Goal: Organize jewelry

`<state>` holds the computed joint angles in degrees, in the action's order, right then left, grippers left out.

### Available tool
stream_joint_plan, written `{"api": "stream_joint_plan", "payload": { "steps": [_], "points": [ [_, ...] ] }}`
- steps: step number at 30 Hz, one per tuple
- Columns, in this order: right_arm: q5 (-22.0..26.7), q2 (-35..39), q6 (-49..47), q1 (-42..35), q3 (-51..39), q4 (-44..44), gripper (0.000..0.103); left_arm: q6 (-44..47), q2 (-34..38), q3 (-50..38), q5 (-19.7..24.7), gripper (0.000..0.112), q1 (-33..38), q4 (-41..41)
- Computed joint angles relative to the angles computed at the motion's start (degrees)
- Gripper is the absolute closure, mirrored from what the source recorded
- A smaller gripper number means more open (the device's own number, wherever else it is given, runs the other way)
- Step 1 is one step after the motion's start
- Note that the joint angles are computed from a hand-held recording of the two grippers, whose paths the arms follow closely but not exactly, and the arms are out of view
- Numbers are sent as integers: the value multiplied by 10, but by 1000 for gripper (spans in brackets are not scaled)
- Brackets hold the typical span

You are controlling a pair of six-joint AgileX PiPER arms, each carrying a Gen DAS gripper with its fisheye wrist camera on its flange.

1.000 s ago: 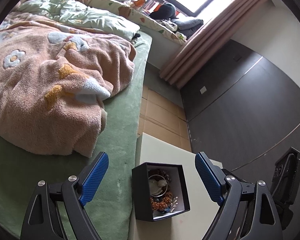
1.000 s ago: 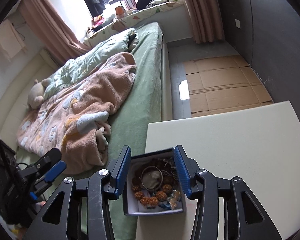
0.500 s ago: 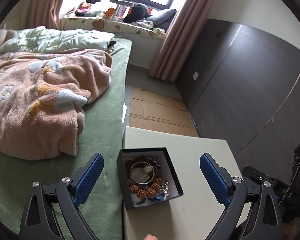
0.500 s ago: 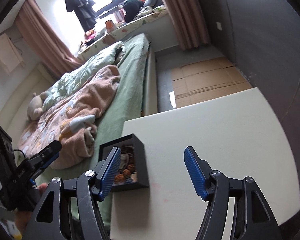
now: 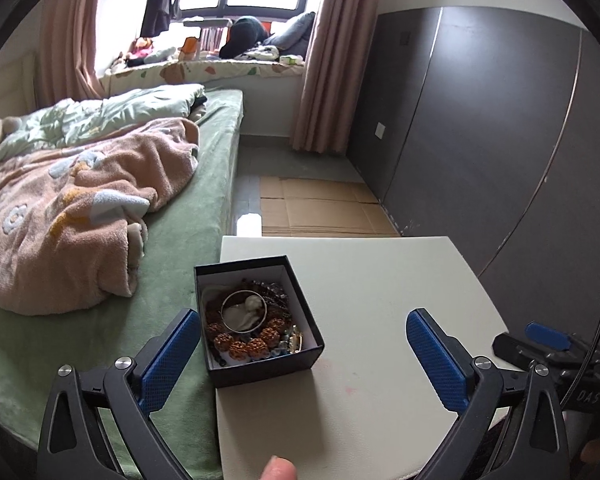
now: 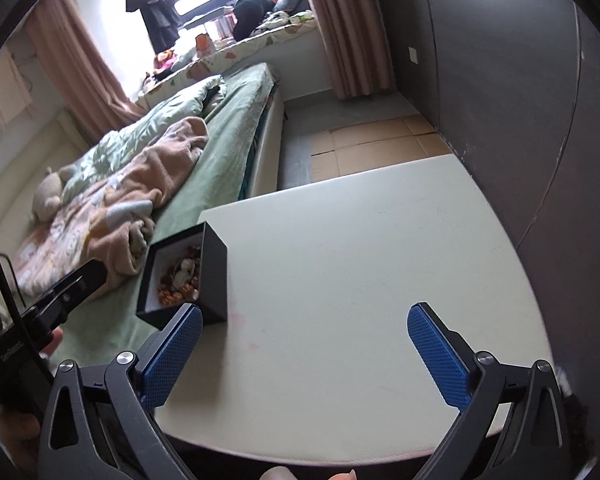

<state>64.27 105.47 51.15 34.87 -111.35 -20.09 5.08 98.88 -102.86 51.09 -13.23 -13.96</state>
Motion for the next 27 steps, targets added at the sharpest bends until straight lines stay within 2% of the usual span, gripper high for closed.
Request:
{"api": "stream_joint_plan", "payload": {
  "steps": [5,8,13,18,23,27],
  "points": [
    [-22,-54,17,-11,76,-4,0,-22,-23,39,-30,10,-31,20],
    [-27,-70,3,-10,92,5,0,-67,-43,75,-58,10,-45,47],
    [-19,-88,-5,-4,105,5,0,-106,-53,84,-64,10,-50,58],
    [-14,-96,-3,0,116,8,0,-136,-76,109,-96,10,-62,93],
    [-15,-98,-2,2,118,15,0,-121,-76,112,-91,10,-58,69],
    [-18,-101,4,4,120,10,0,-124,-81,116,-101,10,-60,83]
  ]
}}
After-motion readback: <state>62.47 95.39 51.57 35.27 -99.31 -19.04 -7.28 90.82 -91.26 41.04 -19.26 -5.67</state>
